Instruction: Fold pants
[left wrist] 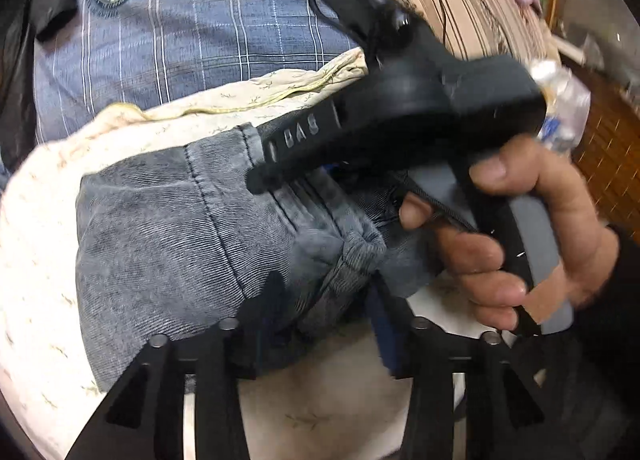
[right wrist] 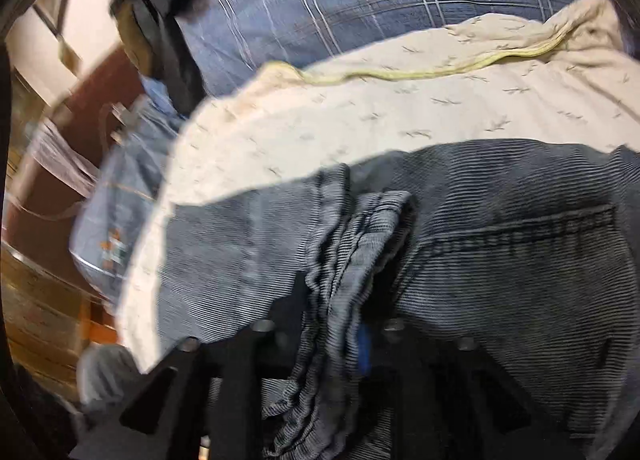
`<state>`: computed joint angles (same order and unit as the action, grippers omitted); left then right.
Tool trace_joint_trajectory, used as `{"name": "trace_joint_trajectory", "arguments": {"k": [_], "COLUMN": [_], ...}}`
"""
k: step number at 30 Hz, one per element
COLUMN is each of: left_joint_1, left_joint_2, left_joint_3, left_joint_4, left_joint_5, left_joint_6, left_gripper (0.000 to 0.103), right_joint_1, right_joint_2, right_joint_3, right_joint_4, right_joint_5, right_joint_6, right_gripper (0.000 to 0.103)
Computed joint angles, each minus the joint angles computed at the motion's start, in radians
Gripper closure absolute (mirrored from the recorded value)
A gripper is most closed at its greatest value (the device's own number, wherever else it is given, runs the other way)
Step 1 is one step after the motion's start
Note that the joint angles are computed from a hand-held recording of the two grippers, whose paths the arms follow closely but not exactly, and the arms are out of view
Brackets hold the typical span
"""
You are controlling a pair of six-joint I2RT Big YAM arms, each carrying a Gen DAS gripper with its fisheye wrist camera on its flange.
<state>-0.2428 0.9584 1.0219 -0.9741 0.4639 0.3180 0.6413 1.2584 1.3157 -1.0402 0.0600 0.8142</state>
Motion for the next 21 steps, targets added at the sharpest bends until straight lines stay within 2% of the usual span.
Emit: {"name": "trace_joint_trajectory", "arguments": {"k": [2, 4, 5, 6, 8, 11, 14, 15, 17, 19, 21], "left_joint_1": [0.031, 0.053, 0.045, 0.046, 0.004, -0.109, -0.256, -0.290, -0.365, -0.411, -0.458], "left_joint_2": [-0.041, -0.092, -0.122, -0.128, -0.142, -0.114, -0.049, -0.015, 0.061, 0.138, 0.194], "left_joint_3": [-0.002, -0.008, -0.010, -0.005, 0.009, 0.034, 0.063, 0.083, 0.133, 0.179, 0.217], "left_joint_4": [-0.008, 0.011, 0.026, 0.035, 0.028, 0.035, 0.064, 0.067, 0.067, 0.064, 0.032], "left_joint_5": [0.054, 0.074, 0.061, 0.068, 0.050, -0.007, -0.099, -0.110, -0.132, -0.143, -0.139], "left_joint_6": [-0.008, -0.019, -0.036, -0.042, -0.075, -0.087, -0.076, -0.073, -0.051, -0.023, 0.009], "left_gripper": [0.057, 0.048, 0.040, 0.035, 0.033, 0.033, 0.034, 0.034, 0.034, 0.034, 0.035], "right_joint_1": [0.005, 0.027, 0.038, 0.047, 0.050, 0.011, -0.075, -0.112, -0.175, -0.258, -0.352], "right_joint_2": [-0.009, -0.063, -0.092, -0.127, -0.213, -0.331, -0.438, -0.472, -0.524, -0.575, -0.614], "right_joint_3": [0.033, 0.063, 0.069, 0.075, 0.077, 0.031, -0.028, -0.045, -0.075, -0.112, -0.144], "right_joint_4": [-0.065, -0.131, -0.154, -0.179, -0.251, -0.284, -0.336, -0.363, -0.358, -0.330, -0.323], "right_joint_5": [0.007, 0.088, 0.131, 0.182, 0.272, 0.320, 0.341, 0.343, 0.321, 0.276, 0.210], "right_joint_6": [0.013, 0.025, 0.035, 0.047, 0.092, 0.186, 0.305, 0.326, 0.308, 0.282, 0.274], "right_gripper": [0.072, 0.053, 0.033, 0.020, 0.020, 0.020, 0.020, 0.020, 0.020, 0.020, 0.021]}}
